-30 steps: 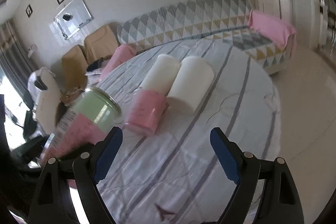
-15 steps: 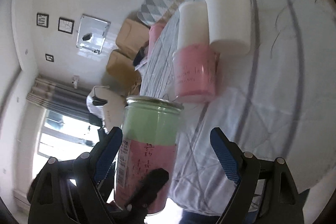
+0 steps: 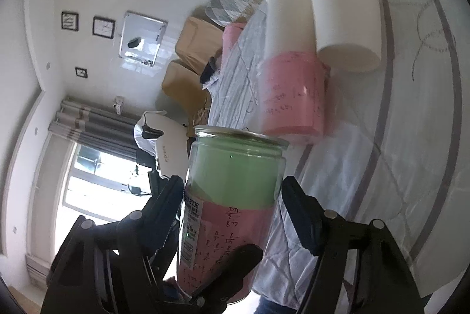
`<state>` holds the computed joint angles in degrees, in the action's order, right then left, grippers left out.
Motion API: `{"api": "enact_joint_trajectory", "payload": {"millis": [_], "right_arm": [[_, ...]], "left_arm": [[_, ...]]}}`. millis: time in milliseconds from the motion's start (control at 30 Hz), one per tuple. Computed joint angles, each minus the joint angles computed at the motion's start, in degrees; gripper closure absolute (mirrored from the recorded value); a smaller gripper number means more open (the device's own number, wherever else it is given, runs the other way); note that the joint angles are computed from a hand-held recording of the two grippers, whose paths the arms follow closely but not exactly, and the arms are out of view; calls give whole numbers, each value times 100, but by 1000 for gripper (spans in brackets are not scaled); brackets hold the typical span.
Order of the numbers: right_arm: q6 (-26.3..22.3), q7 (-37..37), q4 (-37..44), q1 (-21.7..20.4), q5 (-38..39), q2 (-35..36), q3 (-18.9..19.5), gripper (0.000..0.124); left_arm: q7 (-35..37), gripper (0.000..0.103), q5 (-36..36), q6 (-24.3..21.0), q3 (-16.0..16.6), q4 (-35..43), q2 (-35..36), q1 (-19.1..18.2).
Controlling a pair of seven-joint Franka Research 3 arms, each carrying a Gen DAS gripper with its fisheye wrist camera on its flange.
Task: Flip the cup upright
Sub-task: 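Close the right tool on the upright jar while the left tool opens and releases it, then lower the jar lid-up onto the table with the right tool and open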
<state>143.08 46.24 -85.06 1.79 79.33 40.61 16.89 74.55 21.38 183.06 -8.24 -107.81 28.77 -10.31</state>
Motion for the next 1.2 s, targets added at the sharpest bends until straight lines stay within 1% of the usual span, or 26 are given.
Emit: {"api": "enact_joint_trajectory", "payload": {"millis": [33,67,233,267,300,333,400,433,500,533,567,600,633,733,767,800,833,900,933,1000,1067,1100,1133,1167,1200], "right_arm": [[21,-107,-70,-23,-1,-52,-10,54],[152,-175,-130,28,-16,-123,-27,54],[370,-506,-407,71,102,-384,-41,54],[420,-554,-448,102,101,-429,-60,54],[460,-609,-500,119,114,-475,-76,54],[604,-679,-556,171,133,-536,-99,54],[823,-822,-647,228,204,-635,-123,54],[846,-955,-714,205,287,-686,-114,54],[882,-1111,-776,209,396,-747,-130,54],[976,-1276,-823,238,463,-798,-138,54],[1018,-1343,-851,271,479,-833,-157,54],[1062,-1441,-886,297,524,-875,-164,54],[1082,-1552,-903,310,576,-887,-174,54],[1248,-1817,-924,416,625,-948,-214,55],[1405,-1965,-933,482,633,-972,-232,55],[1617,-2039,-930,576,585,-987,-265,55],[1716,-2120,-939,602,586,-986,-267,55],[2070,-2407,-928,717,581,-991,-261,55],[2231,-2465,-912,783,511,-982,-268,55],[2522,-2590,-890,859,435,-962,-229,55],[2827,-2925,-856,893,491,-942,-140,55],[3058,-3138,-810,935,541,-910,-99,55],[3189,-3201,-794,966,513,-899,-82,55],[3381,-3460,-737,978,592,-864,-14,55],[3510,-3756,-670,961,728,-828,71,55]], "left_arm": [[50,30,-9,-3,-134,-9,4,116],[74,30,-8,9,-173,-29,-9,154],[133,30,29,73,-153,-148,-96,139],[170,30,23,39,-239,-178,-122,214],[226,30,6,16,-371,-199,-129,334],[321,30,-32,-22,-601,-225,-134,542],[435,27,-118,-50,-842,-272,-149,772],[505,26,-175,-98,-995,-297,-161,915],[591,22,-267,-86,-1124,-385,-212,1043],[630,21,-301,-106,-1165,-415,-236,1084],[715,20,-339,-107,-1295,-469,-262,1209],[811,18,-381,-116,-1442,-512,-273,1347],[964,18,-431,-134,-1695,-568,-275,1594],[1250,18,-622,-179,-2116,-715,-306,2048],[1325,18,-725,-217,-2282,-749,-302,2231],[1372,18,-803,-252,-2327,-734,-281,2288],[1412,17,-910,-300,-2413,-727,-263,2388],[1424,17,-1058,-368,-2340,-703,-268,2328],[1424,17,-1100,-369,-2238,-705,-291,2251],[1318,17,-1130,-319,-1879,-729,-367,1948],[1255,17,-1170,-310,-1713,-724,-378,1838],[1203,17,-1183,-309,-1607,-711,-374,1770],[1041,17,-1168,-318,-1313,-671,-379,1523],[859,17,-1120,-330,-986,-628,-381,1244],[763,16,-1077,-329,-830,-607,-370,1119]]}}
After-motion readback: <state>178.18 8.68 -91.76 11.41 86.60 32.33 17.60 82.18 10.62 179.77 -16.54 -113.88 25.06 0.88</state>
